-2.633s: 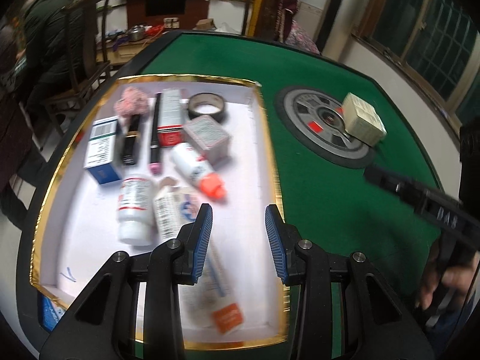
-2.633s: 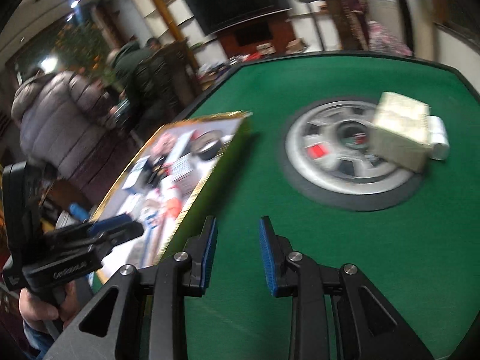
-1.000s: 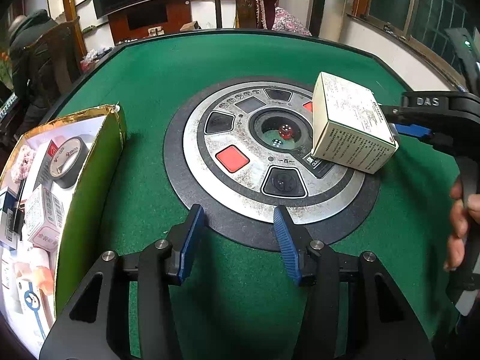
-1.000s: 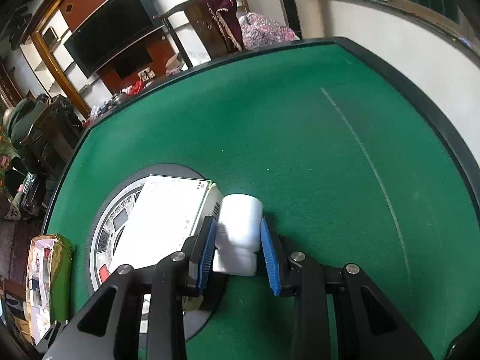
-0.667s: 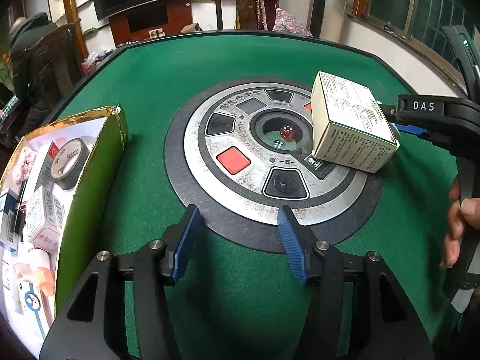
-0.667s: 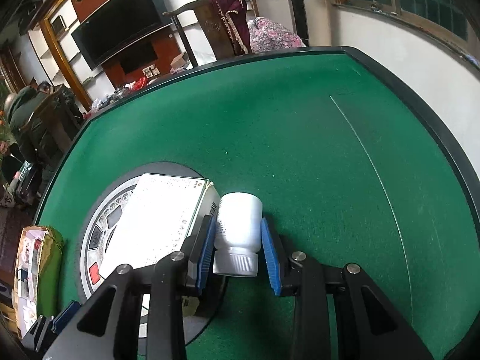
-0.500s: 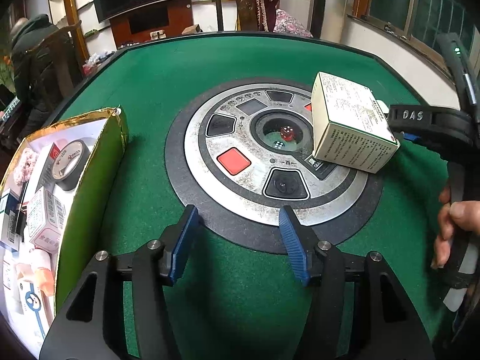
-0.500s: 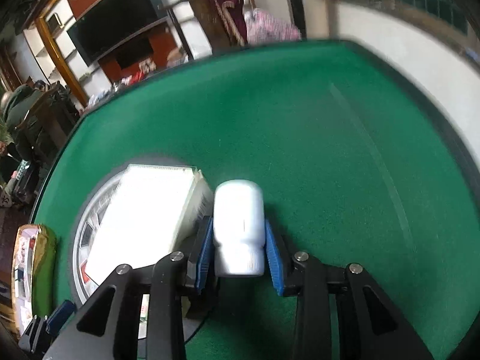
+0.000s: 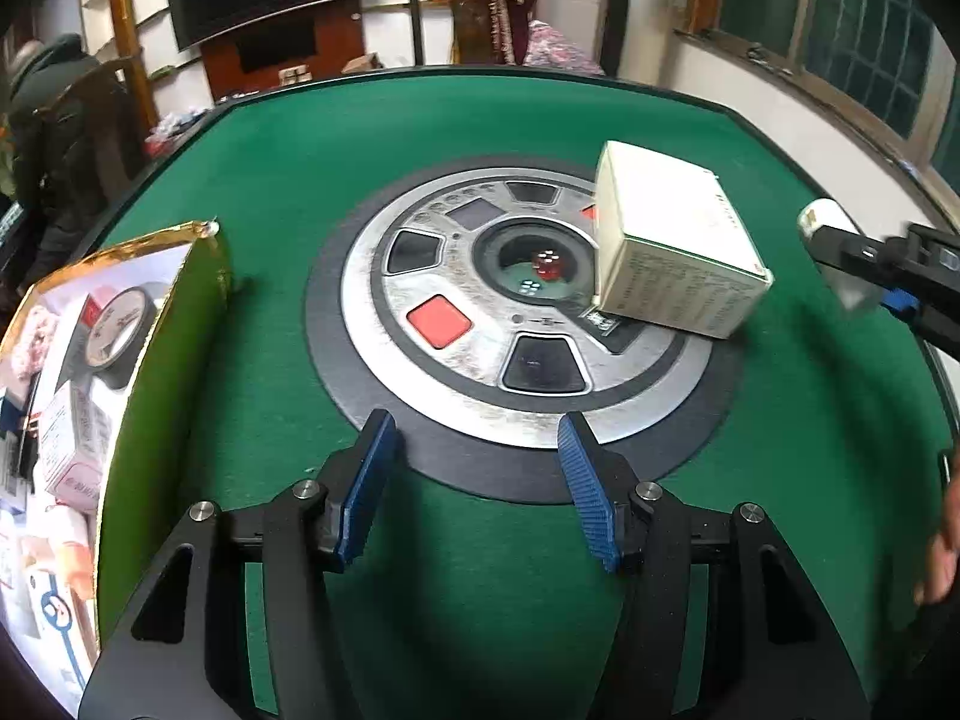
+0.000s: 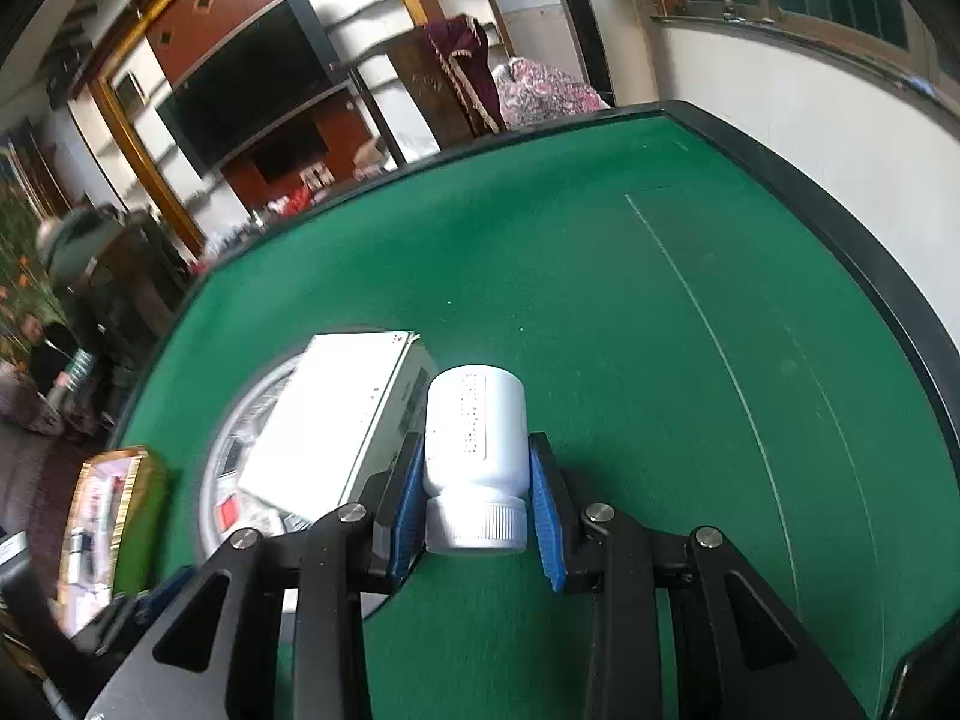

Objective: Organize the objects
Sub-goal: 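Grasp and lift the large white box with the left tool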

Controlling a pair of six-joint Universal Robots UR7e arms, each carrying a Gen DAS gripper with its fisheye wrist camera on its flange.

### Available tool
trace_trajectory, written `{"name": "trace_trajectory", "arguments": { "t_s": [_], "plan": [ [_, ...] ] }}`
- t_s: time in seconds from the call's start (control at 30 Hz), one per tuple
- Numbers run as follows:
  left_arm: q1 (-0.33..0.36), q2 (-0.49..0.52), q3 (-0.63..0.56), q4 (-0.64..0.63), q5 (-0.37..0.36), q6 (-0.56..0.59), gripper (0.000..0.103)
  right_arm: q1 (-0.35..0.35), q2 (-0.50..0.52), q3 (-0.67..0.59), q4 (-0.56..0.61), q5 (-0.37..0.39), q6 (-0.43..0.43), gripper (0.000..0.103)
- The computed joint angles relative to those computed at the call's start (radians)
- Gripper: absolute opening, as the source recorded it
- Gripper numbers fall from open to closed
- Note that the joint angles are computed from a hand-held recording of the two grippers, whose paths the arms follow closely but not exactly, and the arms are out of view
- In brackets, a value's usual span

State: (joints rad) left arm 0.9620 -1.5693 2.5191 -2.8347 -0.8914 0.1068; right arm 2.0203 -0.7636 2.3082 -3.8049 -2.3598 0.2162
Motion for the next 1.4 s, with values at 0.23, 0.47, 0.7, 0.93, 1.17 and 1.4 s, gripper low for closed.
{"name": "trace_trajectory", "arguments": {
  "t_s": [0.23, 0.47, 0.7, 0.93, 1.17, 1.4],
  "plan": [
    [0.045, -0.054, -0.110, 0.235, -0.250, -0.069, 0.072, 0.011, -0.060, 0.094, -0.098, 0.062, -0.006, 0.033],
    [-0.053, 0.067, -0.260, 0.383, -0.170, -0.171, 0.080, -0.013, -0.074, 0.115, -0.150, 0.122, 0.016, 0.033],
    [-0.116, 0.244, -0.406, 0.553, -0.066, -0.149, 0.080, -0.036, -0.098, 0.136, -0.165, 0.191, 0.036, 0.033],
    [-0.132, 0.346, -0.455, 0.604, -0.032, -0.167, 0.080, -0.053, -0.105, 0.139, -0.161, 0.225, 0.046, 0.033],
    [-0.124, 0.422, -0.472, 0.639, 0.074, -0.192, 0.080, -0.050, -0.101, 0.127, -0.151, 0.220, 0.046, 0.033],
    [-0.134, 0.351, -0.320, 0.390, 0.111, -0.125, 0.076, -0.041, -0.086, 0.112, -0.135, 0.192, 0.043, 0.033]
  ]
}}
